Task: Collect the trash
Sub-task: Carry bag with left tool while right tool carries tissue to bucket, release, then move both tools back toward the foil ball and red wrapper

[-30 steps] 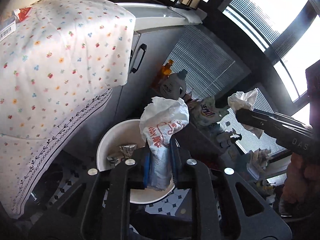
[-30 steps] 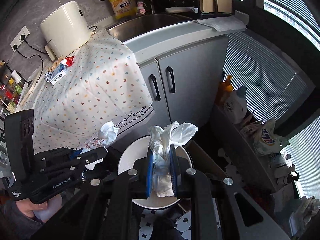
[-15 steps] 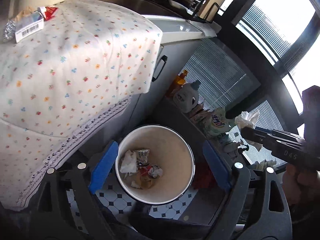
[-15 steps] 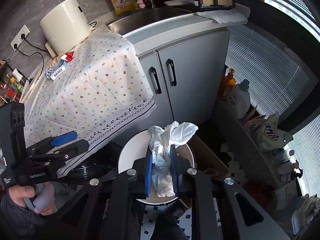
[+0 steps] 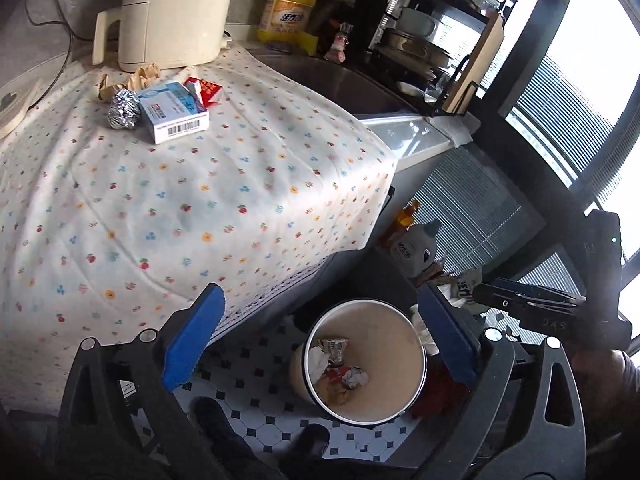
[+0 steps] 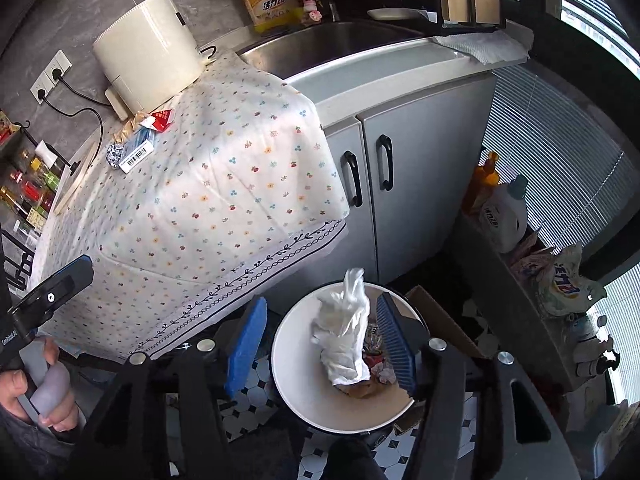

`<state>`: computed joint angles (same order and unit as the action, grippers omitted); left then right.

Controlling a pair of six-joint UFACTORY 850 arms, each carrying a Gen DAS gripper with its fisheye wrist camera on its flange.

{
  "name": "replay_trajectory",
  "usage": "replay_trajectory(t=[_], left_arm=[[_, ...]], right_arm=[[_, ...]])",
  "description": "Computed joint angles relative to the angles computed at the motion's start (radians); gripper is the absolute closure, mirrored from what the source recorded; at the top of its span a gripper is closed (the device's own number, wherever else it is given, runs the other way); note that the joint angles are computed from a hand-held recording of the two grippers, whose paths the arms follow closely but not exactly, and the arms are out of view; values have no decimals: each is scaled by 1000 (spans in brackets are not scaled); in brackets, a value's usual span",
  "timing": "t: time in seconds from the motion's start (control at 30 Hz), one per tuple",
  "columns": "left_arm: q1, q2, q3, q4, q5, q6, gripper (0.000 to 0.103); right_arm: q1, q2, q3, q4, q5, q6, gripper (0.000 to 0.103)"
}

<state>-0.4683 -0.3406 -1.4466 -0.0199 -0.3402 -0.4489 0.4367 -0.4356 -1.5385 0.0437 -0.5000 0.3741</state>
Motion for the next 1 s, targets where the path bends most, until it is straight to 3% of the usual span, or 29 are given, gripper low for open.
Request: replay_trajectory(t=[0.53,0.83,1.0], left_arm=[[143,112,93,110,45,-111,6],[236,121,86,52,81,-20,6],[283,94,53,-48,89,99,6]], right_arm=[[73,-196,-358,-122,-79,103,34],[124,-375,-675,-163,-175,112,26],[151,-523,-938,-167,-277,100,23]])
